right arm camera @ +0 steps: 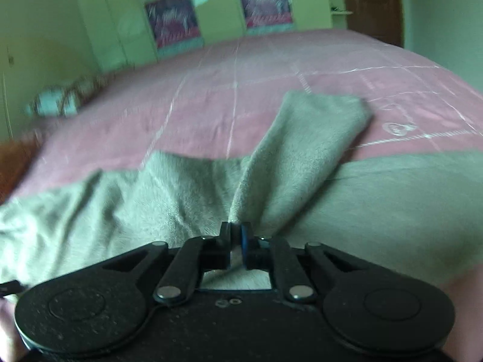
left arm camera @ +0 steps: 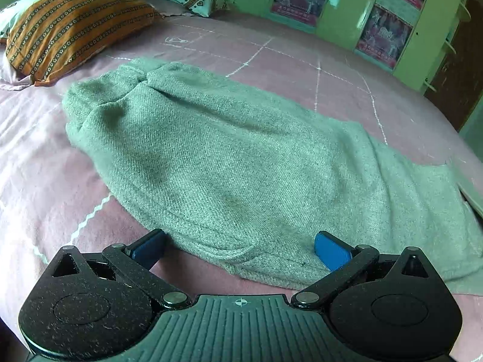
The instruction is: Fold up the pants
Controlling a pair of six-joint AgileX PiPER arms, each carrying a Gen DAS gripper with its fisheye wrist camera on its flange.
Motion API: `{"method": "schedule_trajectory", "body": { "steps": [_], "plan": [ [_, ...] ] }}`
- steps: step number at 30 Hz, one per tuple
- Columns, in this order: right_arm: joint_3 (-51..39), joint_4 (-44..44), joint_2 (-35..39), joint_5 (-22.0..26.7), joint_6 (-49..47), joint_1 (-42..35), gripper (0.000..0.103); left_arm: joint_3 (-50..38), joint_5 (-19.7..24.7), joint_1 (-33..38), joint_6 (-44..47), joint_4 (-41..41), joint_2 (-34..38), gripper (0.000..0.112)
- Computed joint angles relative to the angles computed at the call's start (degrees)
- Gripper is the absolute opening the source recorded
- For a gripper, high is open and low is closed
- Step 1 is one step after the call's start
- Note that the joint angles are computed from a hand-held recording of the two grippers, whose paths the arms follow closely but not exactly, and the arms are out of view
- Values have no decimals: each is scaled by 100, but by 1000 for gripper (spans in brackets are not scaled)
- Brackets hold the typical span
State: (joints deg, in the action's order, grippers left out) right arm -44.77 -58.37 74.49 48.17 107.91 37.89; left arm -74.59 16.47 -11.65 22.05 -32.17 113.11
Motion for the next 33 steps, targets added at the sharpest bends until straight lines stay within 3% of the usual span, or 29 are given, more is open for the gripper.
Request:
{"method": "schedule_trajectory", "body": {
  "steps": [2,5,7,8,13,15,16,17,18,23,27,28,29,31,33],
  "plan": [
    [461,73,-376,264,560,375,0,29,-92,-72,-281,340,-1,103],
    [1112,421,-684,-60,797,226,0,-28,-137,-109,-396,451,75,103],
    [1029,-60,-832,515,1140,568,0,0,-162,-83,-176,224,72,103],
    [915,-309,-852,698,1110,658,10,35,-177,-78,-125,160,50,103],
    [-279,-186,108,179,-769,-512,29,-47,-158,-78,-174,193,103,103],
    [-649,220,572,9,-1559,-949,29,-20,-173,-62,-49,29,92,103],
    [-650,345,649,56,-1676,-952,23,-15,-180,-65,-51,39,91,103],
    [-588,436,656,-122,-1759,-1086,7,-15,-185,-68,-80,72,90,103],
    [-416,507,496,-295,-1614,-1177,0,-14,-190,-70,-85,77,89,103],
    [461,9,-341,672,19,181,0,2,-216,-80,-97,98,85,103],
    [1144,97,-439,323,878,290,0,3,-220,-92,-162,168,84,103],
    [1125,26,-464,408,934,333,5,3,-212,-88,-135,142,84,103],
    [980,-29,-438,712,912,450,19,2,-203,-77,-79,85,83,103],
    [688,-366,-302,1189,659,608,27,-10,-210,-86,-154,159,95,103],
    [349,-449,-26,1030,-191,222,27,-42,-230,-135,-456,505,116,103]
  ]
}}
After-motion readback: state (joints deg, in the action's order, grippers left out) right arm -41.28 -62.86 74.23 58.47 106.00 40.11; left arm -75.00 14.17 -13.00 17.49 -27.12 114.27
